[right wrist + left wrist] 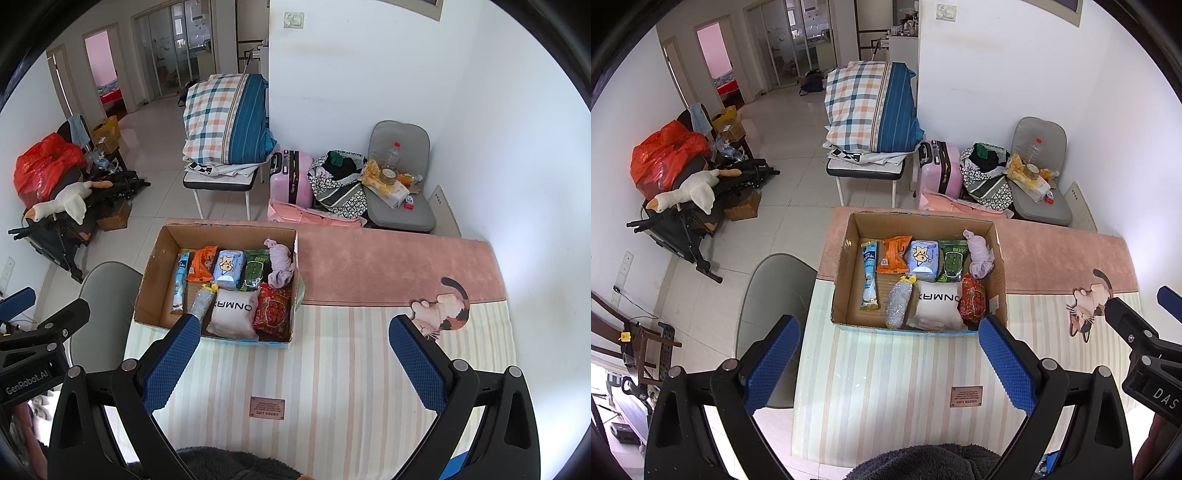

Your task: Organize soft objects

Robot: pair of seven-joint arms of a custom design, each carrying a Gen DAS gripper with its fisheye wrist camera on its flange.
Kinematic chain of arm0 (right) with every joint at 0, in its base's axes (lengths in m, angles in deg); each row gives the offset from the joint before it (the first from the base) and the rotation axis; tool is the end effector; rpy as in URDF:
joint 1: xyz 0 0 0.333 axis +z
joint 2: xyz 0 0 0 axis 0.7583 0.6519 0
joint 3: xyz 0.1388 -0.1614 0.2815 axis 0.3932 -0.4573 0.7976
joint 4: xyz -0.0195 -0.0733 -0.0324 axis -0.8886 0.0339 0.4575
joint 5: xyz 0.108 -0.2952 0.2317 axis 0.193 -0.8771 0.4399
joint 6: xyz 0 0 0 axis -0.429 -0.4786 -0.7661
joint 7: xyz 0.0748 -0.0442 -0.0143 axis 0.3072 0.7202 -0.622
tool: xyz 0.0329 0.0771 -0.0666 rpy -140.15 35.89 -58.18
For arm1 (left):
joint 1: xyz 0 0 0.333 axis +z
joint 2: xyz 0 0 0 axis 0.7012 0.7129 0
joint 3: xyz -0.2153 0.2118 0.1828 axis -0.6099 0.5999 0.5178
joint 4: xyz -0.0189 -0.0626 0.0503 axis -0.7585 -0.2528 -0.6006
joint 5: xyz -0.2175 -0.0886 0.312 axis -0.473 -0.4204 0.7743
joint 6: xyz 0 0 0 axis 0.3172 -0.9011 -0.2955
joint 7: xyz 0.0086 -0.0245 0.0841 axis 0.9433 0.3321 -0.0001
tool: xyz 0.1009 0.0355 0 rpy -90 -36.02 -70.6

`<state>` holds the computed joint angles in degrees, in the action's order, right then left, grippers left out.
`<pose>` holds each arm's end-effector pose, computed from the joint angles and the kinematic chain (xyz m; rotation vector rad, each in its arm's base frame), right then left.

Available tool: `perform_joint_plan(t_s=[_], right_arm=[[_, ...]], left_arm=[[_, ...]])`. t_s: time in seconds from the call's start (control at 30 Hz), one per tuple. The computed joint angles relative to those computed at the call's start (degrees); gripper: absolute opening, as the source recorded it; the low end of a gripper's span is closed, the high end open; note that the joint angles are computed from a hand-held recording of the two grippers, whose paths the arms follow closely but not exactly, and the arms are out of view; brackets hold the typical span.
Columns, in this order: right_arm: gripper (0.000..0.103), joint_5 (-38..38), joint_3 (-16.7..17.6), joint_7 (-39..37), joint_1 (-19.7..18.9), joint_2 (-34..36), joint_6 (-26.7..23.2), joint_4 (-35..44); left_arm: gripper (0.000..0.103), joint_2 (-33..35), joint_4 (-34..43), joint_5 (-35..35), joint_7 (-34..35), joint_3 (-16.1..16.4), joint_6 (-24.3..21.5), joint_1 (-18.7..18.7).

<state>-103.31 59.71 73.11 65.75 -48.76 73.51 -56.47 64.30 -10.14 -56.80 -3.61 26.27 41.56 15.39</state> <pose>0.4447 0.2199 0.7949 -2.0789 1.8049 -0.6159 0.4360 -0.3968 0.7570 -2.1236 1.7594 -0.4567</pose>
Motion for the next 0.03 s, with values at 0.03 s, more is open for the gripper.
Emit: perform_joint_plan(t_s=[0.03], right_arm=[[0.103, 0.1, -0.1, -0.1, 0.0, 0.0, 0.2, -0.2]], left_arm=[[0.099, -0.1, -0.1, -0.2, 0.0, 0.0, 0.1, 0.1]])
